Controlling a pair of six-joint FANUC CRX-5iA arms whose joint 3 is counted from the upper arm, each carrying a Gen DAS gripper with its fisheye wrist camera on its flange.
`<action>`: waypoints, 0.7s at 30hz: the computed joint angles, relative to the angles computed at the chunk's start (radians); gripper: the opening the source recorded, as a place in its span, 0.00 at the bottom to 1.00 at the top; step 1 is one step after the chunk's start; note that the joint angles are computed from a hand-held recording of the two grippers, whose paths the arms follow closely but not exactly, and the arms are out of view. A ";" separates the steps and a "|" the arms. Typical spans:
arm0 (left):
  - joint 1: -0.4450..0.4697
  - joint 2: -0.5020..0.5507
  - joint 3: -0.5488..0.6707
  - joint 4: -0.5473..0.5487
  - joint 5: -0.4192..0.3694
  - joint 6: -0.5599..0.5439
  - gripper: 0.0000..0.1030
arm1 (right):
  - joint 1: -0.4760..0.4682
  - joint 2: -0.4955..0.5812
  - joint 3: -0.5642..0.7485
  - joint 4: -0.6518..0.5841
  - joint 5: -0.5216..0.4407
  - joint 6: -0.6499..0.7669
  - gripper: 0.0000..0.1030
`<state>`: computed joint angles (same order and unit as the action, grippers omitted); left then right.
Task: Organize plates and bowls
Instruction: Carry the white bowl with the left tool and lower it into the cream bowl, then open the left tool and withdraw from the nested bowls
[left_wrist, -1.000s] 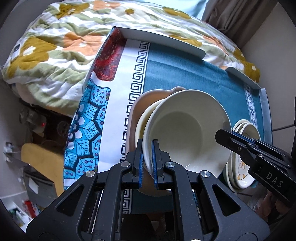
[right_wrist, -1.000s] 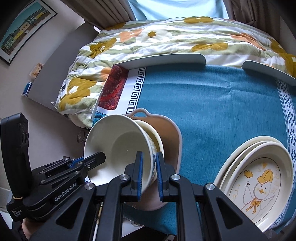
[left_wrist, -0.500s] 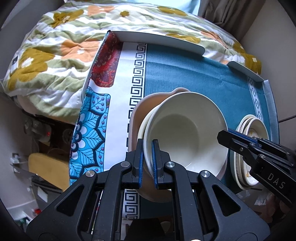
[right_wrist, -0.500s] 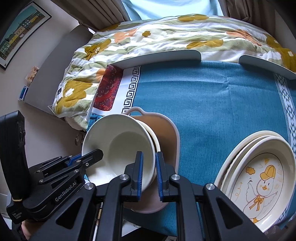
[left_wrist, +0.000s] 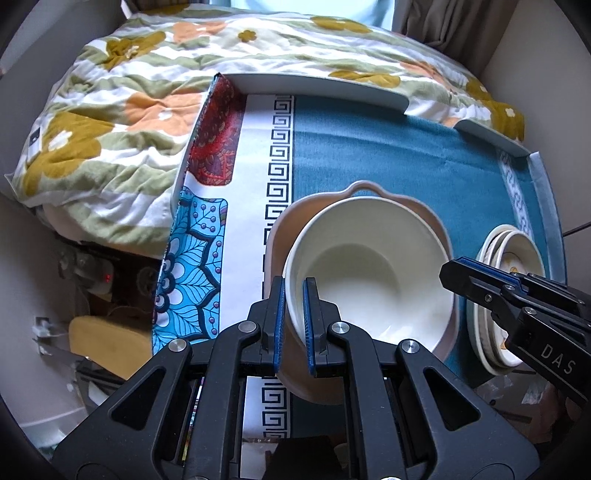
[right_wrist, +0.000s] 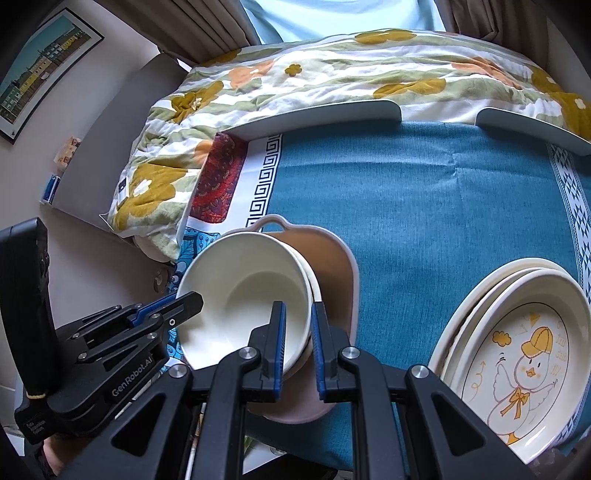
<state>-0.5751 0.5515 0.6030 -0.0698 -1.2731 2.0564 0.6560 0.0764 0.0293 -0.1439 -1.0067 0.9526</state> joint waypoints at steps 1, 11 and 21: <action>0.000 -0.009 -0.005 -0.002 0.006 0.003 0.06 | 0.003 -0.005 -0.003 0.006 0.005 -0.003 0.12; -0.108 -0.183 -0.053 -0.243 0.116 0.134 0.82 | 0.099 -0.185 -0.129 0.241 0.104 -0.071 0.15; -0.262 -0.262 -0.076 -0.536 0.025 0.362 1.00 | 0.141 -0.334 -0.325 0.429 0.195 -0.185 1.00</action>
